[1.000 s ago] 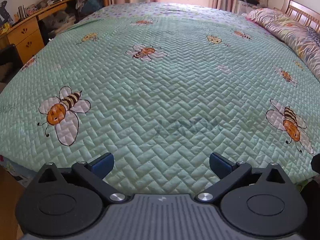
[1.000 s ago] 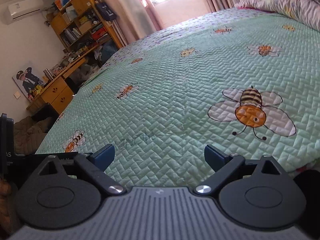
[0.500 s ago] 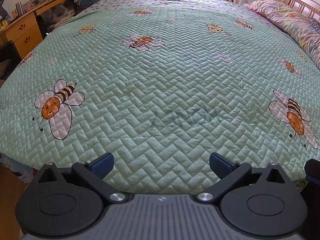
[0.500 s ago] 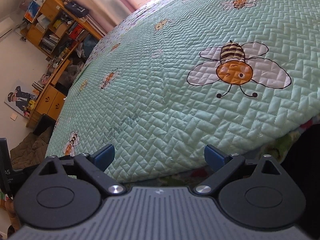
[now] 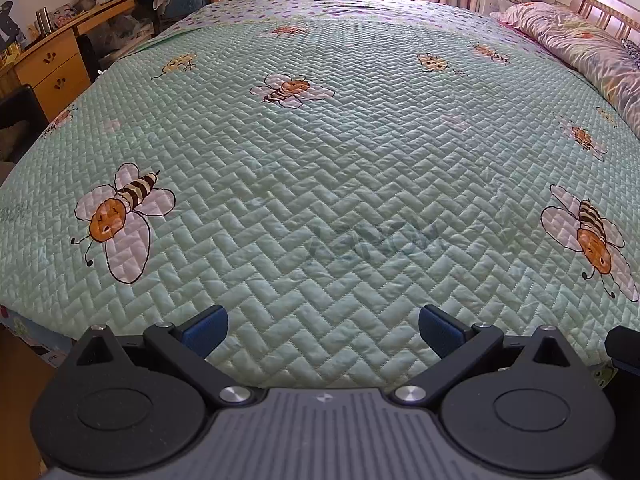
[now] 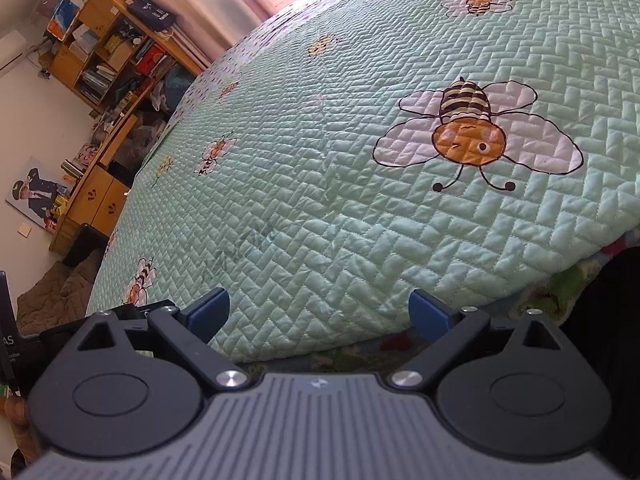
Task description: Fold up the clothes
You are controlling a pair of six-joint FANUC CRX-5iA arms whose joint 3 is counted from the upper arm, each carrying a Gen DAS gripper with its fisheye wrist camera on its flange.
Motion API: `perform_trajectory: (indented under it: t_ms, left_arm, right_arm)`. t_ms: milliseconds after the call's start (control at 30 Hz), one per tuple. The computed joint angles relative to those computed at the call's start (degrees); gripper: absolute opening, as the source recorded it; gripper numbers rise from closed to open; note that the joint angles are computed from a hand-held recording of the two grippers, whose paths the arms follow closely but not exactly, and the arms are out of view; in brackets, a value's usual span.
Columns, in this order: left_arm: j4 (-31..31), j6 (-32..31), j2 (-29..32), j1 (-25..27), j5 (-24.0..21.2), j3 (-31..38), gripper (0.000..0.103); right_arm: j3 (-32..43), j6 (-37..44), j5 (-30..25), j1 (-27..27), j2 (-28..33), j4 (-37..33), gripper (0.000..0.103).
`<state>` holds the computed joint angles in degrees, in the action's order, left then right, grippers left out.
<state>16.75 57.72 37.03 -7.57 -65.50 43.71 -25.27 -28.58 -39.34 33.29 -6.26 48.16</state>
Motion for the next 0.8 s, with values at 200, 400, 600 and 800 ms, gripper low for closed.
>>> perform_trajectory:
  t_ms: [200, 400, 600, 800]
  left_arm:
    - [0.1, -0.6, -1.2, 0.0, 1.9, -1.8, 0.102]
    - [0.1, -0.6, -1.7, 0.0, 2.6, -2.3, 0.102]
    - [0.6, -1.7, -2.5, 0.0, 3.8, -3.6, 0.102]
    - [0.5, -1.9, -2.5, -0.1, 3.6, -3.6, 0.102]
  right_arm:
    - [0.0, -0.1, -0.1, 0.0, 0.0, 0.2, 0.096]
    - [0.2, 0.3, -0.2, 0.1, 0.2, 0.1, 0.096]
    - [0.2, 0.3, -0.2, 0.1, 0.3, 0.2, 0.096]
    - [0.2, 0.2, 0.0, 0.1, 0.3, 0.0, 0.096]
